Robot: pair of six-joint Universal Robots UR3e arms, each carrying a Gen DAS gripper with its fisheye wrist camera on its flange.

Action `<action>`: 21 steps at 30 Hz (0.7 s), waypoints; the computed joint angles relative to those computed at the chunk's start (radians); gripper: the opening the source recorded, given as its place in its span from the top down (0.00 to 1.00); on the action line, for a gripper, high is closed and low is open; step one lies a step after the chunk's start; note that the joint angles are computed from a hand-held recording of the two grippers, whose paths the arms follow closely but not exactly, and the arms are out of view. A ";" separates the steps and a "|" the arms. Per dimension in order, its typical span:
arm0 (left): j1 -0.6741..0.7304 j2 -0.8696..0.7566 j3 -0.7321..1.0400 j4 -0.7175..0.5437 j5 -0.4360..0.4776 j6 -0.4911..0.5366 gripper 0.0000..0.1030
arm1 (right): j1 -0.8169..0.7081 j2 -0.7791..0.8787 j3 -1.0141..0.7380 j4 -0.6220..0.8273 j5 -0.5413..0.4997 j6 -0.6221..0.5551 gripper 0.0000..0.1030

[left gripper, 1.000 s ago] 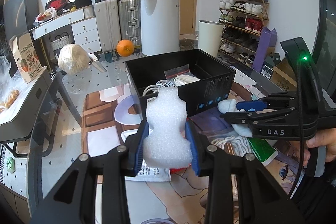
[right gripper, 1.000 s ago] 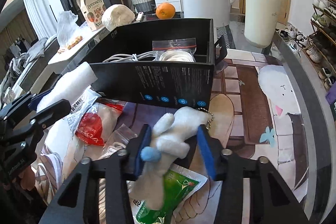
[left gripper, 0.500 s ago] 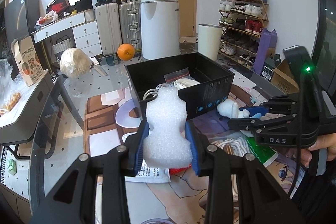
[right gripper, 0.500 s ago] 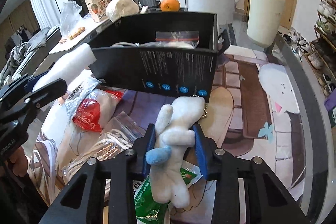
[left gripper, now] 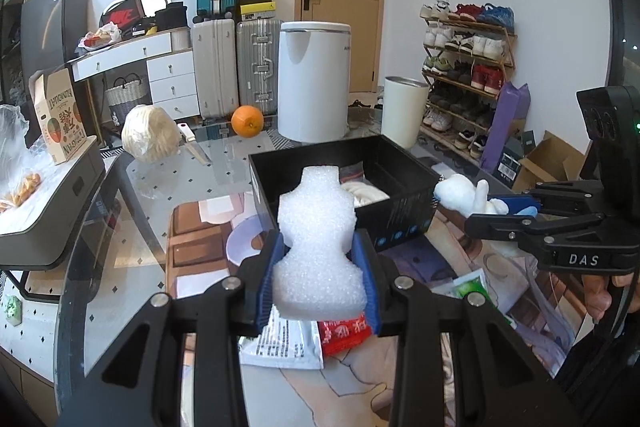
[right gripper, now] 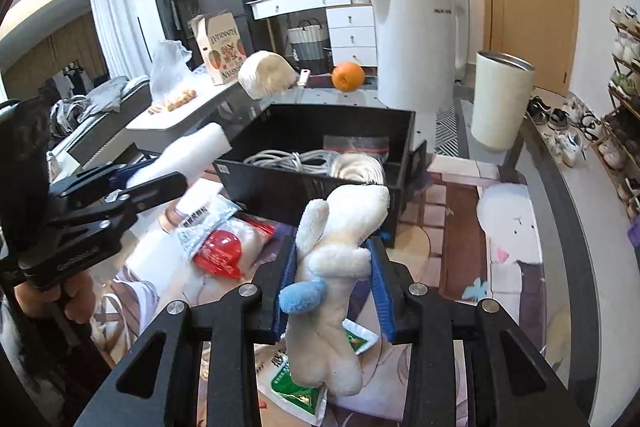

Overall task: Organize soft objects
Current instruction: 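Lift the foam piece with the left tool while the right tool carries the bunny toward the box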

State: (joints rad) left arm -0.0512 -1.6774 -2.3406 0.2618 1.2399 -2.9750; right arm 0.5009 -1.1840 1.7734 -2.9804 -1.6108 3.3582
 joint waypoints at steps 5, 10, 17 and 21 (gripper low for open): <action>-0.010 -0.033 0.067 -0.014 -0.008 -0.019 0.67 | -0.010 0.012 -0.064 0.041 0.032 -0.027 0.66; -0.017 -0.090 0.149 -0.028 -0.009 -0.038 0.67 | -0.030 0.030 -0.139 0.086 0.054 -0.043 0.66; -0.035 -0.170 0.267 -0.048 -0.001 -0.062 0.67 | -0.064 0.066 -0.216 0.121 0.087 -0.039 0.66; -0.056 -0.223 0.341 -0.076 0.029 -0.056 0.67 | -0.077 0.105 -0.298 0.176 0.099 -0.054 0.66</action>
